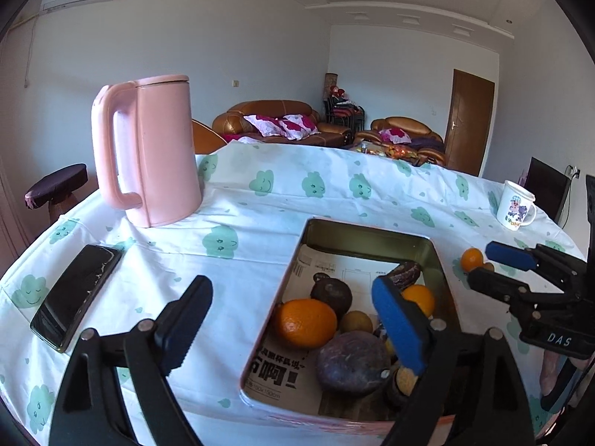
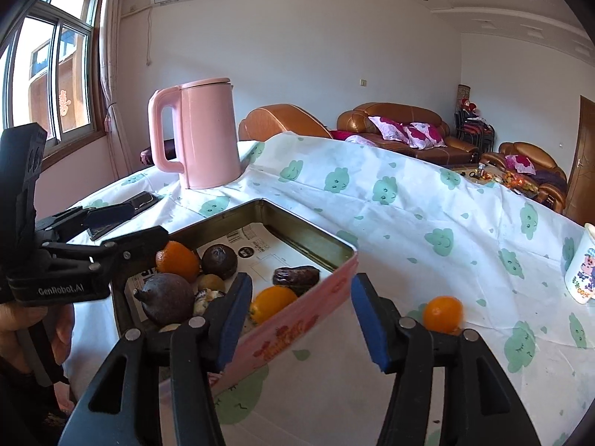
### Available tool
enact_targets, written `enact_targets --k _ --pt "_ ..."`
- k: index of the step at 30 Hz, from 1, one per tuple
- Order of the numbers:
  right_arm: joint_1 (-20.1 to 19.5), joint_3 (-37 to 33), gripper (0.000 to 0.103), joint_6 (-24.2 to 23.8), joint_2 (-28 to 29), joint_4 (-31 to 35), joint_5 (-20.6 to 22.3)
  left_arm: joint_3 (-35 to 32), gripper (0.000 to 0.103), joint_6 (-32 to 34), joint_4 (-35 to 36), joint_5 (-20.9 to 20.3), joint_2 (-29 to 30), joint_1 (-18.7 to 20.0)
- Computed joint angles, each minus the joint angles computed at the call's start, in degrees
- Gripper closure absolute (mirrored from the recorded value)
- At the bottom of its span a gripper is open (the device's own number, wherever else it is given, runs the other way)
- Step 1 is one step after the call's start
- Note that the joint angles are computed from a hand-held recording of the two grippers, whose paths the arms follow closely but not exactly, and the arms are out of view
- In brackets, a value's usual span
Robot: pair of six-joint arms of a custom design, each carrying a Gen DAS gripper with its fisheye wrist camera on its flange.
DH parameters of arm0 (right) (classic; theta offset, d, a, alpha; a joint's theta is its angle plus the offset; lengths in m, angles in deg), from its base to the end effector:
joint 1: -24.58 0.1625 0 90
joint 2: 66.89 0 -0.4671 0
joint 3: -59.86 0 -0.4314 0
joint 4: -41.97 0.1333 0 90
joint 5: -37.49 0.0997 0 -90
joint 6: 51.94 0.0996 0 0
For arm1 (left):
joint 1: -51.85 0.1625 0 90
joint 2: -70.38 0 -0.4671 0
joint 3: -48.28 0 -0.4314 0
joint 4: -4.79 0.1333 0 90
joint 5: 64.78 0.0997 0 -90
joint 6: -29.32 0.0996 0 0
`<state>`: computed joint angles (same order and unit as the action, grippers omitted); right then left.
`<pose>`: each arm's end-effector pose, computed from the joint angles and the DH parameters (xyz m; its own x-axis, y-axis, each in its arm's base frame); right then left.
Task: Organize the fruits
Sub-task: 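Open the left tool over the tin while the right tool releases its orange into it, then grasp the last orange with the left tool while the right tool grasps a small brown fruit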
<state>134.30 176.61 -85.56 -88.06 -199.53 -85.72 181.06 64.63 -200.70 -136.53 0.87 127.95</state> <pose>0.2491 -0.4615 -0.0623 -0.6786 -0.1715 0.7142 -0.6783 0.5194 -0.5198 0.0411 -0.5185 0.2356 -0.7158 0.3338 -0.6134 0.6873 0.4923 -0.5341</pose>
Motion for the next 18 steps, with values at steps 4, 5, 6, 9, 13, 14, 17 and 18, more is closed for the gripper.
enact_targets --k 4,5,6,9,13,14,17,18 --pt "-1.84 2.93 0.039 0.39 -2.69 -4.53 -5.15 -0.5 0.01 -1.84 -0.91 0.06 -0.27 0.02" --pt "-2.46 3.4 0.039 0.76 -3.34 -5.43 -6.37 -0.44 0.01 -2.08 -0.96 -0.17 -0.22 -0.2" --pt "-3.09 3.84 0.039 1.51 -4.04 -5.99 -7.29 -0.22 0.01 -2.03 -1.28 -0.4 -0.08 -0.55" --pt "-5.02 5.0 0.039 4.32 -6.18 -4.19 -7.97 0.5 0.009 -1.9 -1.24 -0.76 0.53 -2.07" --pt "-6.13 4.11 0.039 5.81 -7.26 2.12 -8.1 1.32 0.005 -1.21 -2.03 -0.53 1.89 -4.42" --pt "-6.27 3.58 0.039 6.12 -7.34 3.89 -8.27 1.39 0.005 -1.12 -2.11 -0.33 2.23 -4.98" --pt "-6.76 2.97 0.039 6.97 -7.38 7.15 -7.98 1.74 0.005 -0.92 -2.33 -0.08 2.86 -6.56" --pt "-7.03 3.08 0.039 7.62 -7.49 8.36 -7.68 1.9 0.005 -0.6 -2.61 -0.05 3.06 -7.03"
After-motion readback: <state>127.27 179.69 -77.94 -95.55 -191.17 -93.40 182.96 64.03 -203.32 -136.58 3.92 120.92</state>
